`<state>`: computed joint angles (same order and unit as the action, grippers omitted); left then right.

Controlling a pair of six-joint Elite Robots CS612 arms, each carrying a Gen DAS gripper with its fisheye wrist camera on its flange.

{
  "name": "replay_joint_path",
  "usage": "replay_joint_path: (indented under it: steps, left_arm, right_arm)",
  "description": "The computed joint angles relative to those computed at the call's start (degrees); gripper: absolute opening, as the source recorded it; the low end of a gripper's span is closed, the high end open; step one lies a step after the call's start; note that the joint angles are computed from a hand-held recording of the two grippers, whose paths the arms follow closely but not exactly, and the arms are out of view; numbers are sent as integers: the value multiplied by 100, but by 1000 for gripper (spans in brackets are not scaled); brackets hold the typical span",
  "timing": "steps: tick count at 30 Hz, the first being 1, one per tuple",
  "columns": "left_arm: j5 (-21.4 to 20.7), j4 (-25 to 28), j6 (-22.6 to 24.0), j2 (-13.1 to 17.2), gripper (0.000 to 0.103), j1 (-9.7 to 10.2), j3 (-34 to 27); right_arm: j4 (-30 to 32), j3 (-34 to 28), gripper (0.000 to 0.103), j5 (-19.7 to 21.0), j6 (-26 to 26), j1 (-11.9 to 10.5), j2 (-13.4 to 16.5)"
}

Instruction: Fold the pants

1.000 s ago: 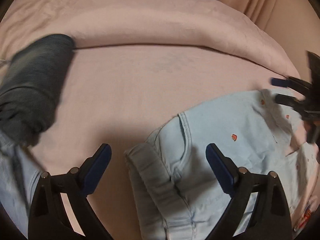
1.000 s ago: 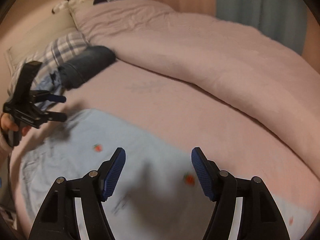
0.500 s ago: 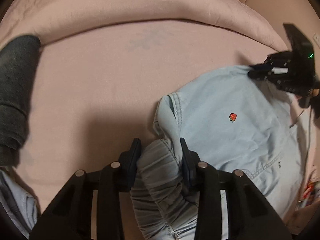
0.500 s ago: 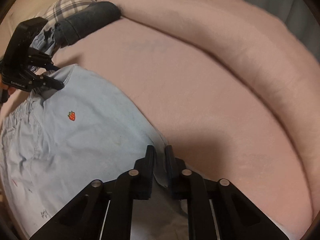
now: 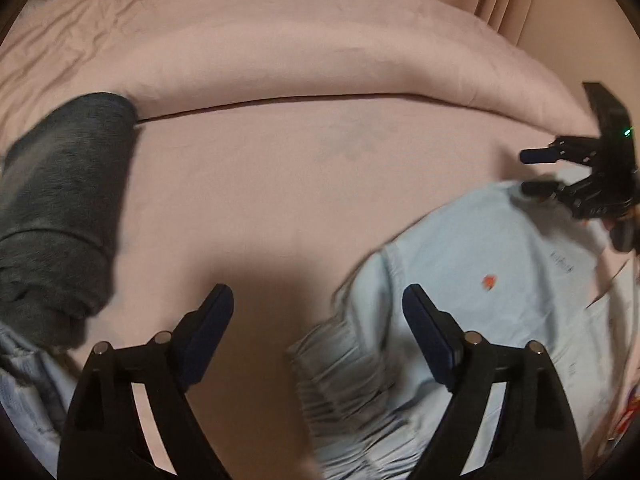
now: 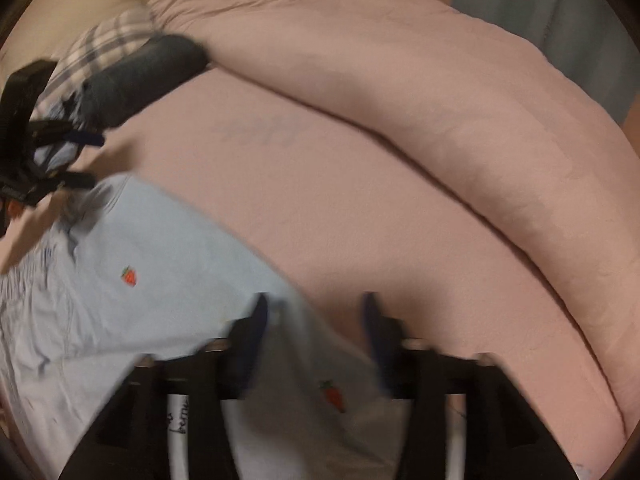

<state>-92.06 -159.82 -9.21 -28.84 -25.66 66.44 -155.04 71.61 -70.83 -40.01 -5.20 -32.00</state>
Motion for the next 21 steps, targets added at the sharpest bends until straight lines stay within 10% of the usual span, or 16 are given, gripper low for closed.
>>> replay_joint_path:
  steps: [6,8,12,21]
  left_arm:
    - [-425,1469,391,409,64,40,-921]
    - [-708,1403,620,409,29,47,-945]
    - [-353,1319,710,310,19,-68,-831]
    - [662,-289,873,-509,11,-389,585]
  right_arm:
    - [1054,-489,62,-135,-88,25,215]
    - [977,-485,61,-214,-216,48,245]
    - [844,-337,12,-235,-368,50,151]
    - [-1136,1205,4,-238,-723,-18,-753]
